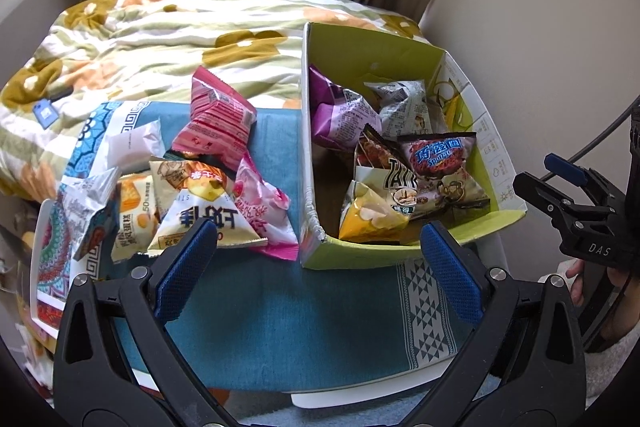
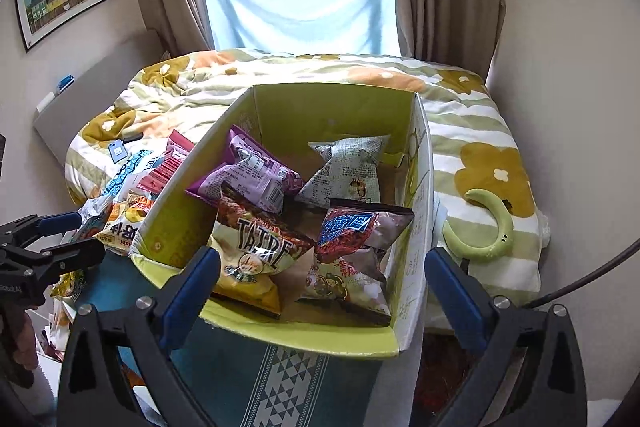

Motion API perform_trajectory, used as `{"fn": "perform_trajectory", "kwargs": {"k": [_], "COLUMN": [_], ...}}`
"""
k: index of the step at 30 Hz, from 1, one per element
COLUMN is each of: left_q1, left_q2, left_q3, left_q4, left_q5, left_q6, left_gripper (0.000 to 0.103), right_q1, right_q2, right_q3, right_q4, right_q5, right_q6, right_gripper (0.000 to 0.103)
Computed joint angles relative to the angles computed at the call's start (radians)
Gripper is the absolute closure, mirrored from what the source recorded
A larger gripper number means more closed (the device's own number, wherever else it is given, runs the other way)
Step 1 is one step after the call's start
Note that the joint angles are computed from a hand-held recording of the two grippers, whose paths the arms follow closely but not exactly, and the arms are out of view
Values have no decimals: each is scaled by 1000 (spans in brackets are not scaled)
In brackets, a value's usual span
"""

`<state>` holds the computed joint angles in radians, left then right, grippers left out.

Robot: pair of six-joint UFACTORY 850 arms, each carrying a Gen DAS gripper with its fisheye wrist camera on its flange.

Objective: Organize snacks
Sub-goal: 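Move both tools back to the remaining snack bags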

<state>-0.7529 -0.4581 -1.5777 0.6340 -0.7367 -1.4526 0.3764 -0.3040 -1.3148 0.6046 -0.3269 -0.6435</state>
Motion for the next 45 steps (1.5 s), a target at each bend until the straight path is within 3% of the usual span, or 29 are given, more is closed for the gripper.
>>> {"fn": "perform_trajectory", "kwargs": {"k": [13, 22, 27, 30, 33, 38, 45], "left_q1": [-49, -12, 27, 65, 96, 165, 285], "left_q2": [108, 304, 426, 503, 566, 648, 686], "left_q3": [68, 266, 409, 506, 590, 709, 828], "left_q4": [106, 158, 121, 60, -6, -158, -461], "left_q5": [-122, -112, -66, 17, 58, 123, 219], "left_q6": [-76, -89, -51, -3, 72, 263, 637], "left_gripper": [2, 2, 2, 2, 2, 2, 2], "right_q1": [20, 103, 180, 233, 276, 352, 431], "right_q2": [86, 95, 81, 63, 49, 19, -69], "right_q3": [47, 16, -14, -31, -37, -66, -147], "right_q4": [189, 230, 44, -160, -218, -551, -818], "right_q5": [1, 23, 42, 53, 63, 72, 2], "right_q6": [-167, -129, 111, 348, 452, 850, 1203], "right_gripper": [1, 1, 1, 1, 1, 1, 1]}}
